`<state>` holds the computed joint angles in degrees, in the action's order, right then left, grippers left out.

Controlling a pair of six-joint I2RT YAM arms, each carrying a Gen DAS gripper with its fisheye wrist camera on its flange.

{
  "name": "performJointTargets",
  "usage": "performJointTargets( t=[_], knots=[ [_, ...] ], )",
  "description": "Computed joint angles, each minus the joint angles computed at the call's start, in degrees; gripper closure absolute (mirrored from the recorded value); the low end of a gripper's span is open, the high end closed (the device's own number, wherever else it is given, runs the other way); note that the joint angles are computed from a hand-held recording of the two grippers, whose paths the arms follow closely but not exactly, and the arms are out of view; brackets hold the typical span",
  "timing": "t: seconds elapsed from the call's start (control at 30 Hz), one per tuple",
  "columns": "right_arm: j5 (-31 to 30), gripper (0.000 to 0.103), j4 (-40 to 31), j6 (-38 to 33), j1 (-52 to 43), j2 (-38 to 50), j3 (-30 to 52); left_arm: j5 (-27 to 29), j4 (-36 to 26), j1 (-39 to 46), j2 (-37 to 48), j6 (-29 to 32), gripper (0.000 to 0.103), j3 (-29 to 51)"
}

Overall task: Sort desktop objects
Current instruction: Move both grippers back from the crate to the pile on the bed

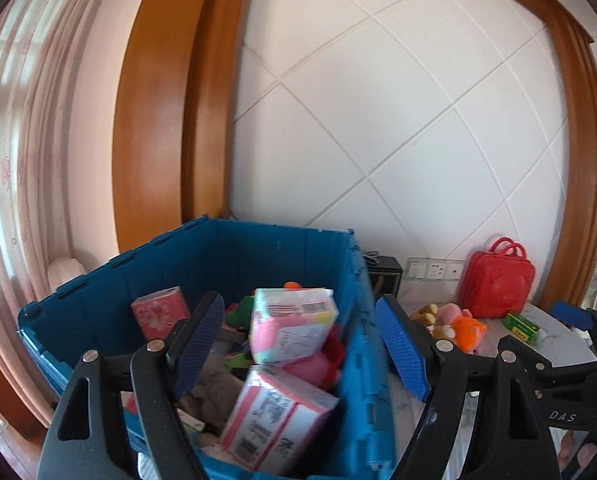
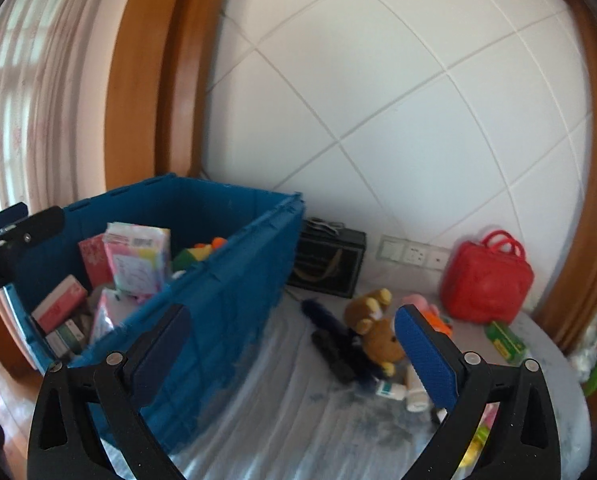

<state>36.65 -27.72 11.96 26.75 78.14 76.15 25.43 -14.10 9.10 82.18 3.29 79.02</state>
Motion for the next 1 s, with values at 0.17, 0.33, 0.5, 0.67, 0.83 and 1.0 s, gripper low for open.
performJointTargets(
  t=[0.17,0.33,0.5,0.67,0.83,1.0],
  knots=[
    [-5.0,0.0,-3.4,0.8,-13.7,-14.9,-11.5,-4.2,-1.6,-10.4,-1.7,0.2,0.024,-1.9],
    [-22.3,0.0,-5.4,-6.5,-42.0,-24.3,-18.6,-13.1,-3.1,-24.4,1.2,-1.0,0.025,-2.3],
    [-44.1,0.0,-3.5,-18.9,-73.6,-20.3,-20.9,-22.1,-4.0,-35.5,9.8,-6.1,0.025,0.8],
    [-56.1,0.0,-1.5,-29.2,-90.3,-3.9,-14.8,-30.0,-7.7,-43.2,22.5,-12.5,0.025,9.3],
    [-55.7,0.0,-0.4,-33.8,-93.8,15.0,-2.5,-33.8,-13.1,-47.3,34.3,-16.9,0.025,20.3],
    [-53.2,0.0,-6.7,-35.4,-93.0,34.4,17.8,-34.3,-24.8,-49.9,51.3,-18.2,0.025,42.9]
  ],
)
